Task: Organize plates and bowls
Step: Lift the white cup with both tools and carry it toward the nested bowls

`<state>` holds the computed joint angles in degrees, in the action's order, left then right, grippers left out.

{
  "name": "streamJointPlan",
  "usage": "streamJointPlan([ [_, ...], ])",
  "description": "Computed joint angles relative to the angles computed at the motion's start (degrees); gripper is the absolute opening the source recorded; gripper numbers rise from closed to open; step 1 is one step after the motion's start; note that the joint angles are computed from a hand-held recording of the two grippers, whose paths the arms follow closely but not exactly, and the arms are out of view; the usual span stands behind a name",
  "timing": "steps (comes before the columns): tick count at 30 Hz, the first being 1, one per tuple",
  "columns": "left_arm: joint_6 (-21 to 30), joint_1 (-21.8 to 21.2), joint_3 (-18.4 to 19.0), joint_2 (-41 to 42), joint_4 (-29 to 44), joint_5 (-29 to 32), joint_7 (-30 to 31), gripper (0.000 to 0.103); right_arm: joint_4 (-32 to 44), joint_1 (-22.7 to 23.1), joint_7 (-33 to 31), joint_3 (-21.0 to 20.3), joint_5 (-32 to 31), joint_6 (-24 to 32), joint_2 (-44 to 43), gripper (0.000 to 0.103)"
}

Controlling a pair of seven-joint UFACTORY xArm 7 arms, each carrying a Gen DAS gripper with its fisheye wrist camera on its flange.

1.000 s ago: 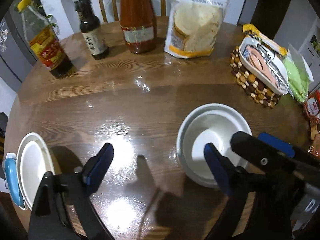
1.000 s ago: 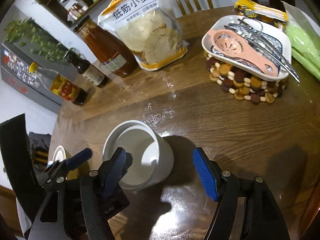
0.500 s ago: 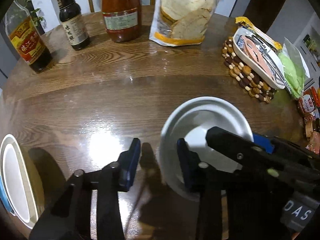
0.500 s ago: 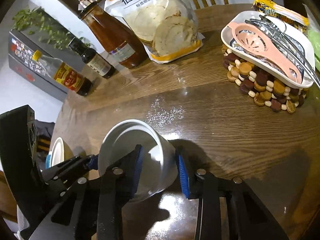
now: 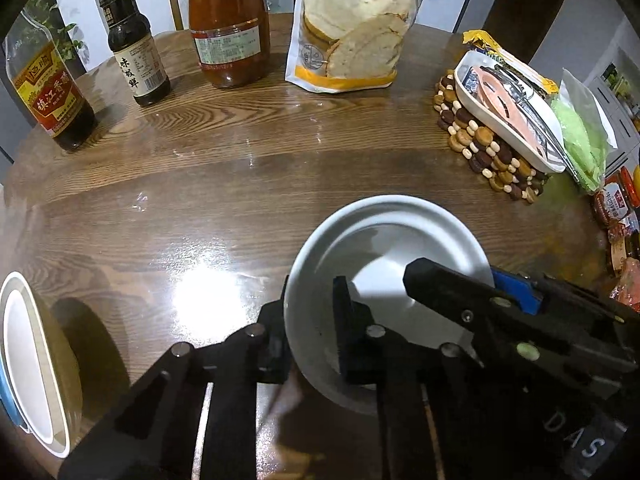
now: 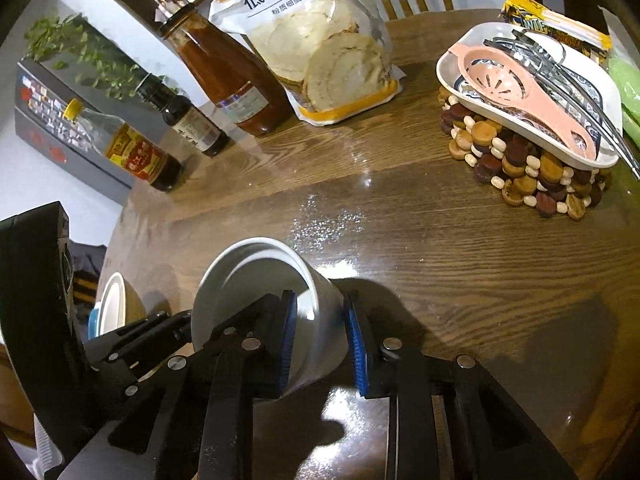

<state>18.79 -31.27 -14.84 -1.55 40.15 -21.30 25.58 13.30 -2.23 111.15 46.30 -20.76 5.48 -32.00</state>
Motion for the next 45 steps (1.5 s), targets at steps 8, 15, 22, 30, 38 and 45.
streamJointPlan([
  [8,-0.95,-0.76,1.26,-4.38,-3.01,-2.27,2.51,0.014,1.91,4.08,2.84,0.13,0.38,5.31,-2.85,0.028],
  [15,-0.45,-2.60,4.18,-10.91,-7.41,-4.90,5.64,0.016,5.54,8.33,6.44,-0.01,-1.65,11.40,-3.50,0.028],
  [22,-0.15,-4.99,8.30,-20.21,-13.38,-6.51,8.67,0.016,11.42,11.81,11.07,1.45,-5.18,19.27,-2.75,0.028],
  [30,3.07,-5.33,12.45,-31.29,-19.50,-4.41,8.53,0.015,19.92,14.16,15.53,3.84,-11.19,28.74,2.53,0.028],
  [38,7.07,-3.59,16.71,-40.07,-23.65,-2.24,10.08,0.016,27.88,14.81,21.81,6.51,-20.32,35.68,11.01,0.028],
  [45,8.90,-0.01,20.58,-43.28,-24.17,-1.15,13.89,0.015,36.48,14.27,25.67,8.08,-31.59,41.32,21.85,0.028],
])
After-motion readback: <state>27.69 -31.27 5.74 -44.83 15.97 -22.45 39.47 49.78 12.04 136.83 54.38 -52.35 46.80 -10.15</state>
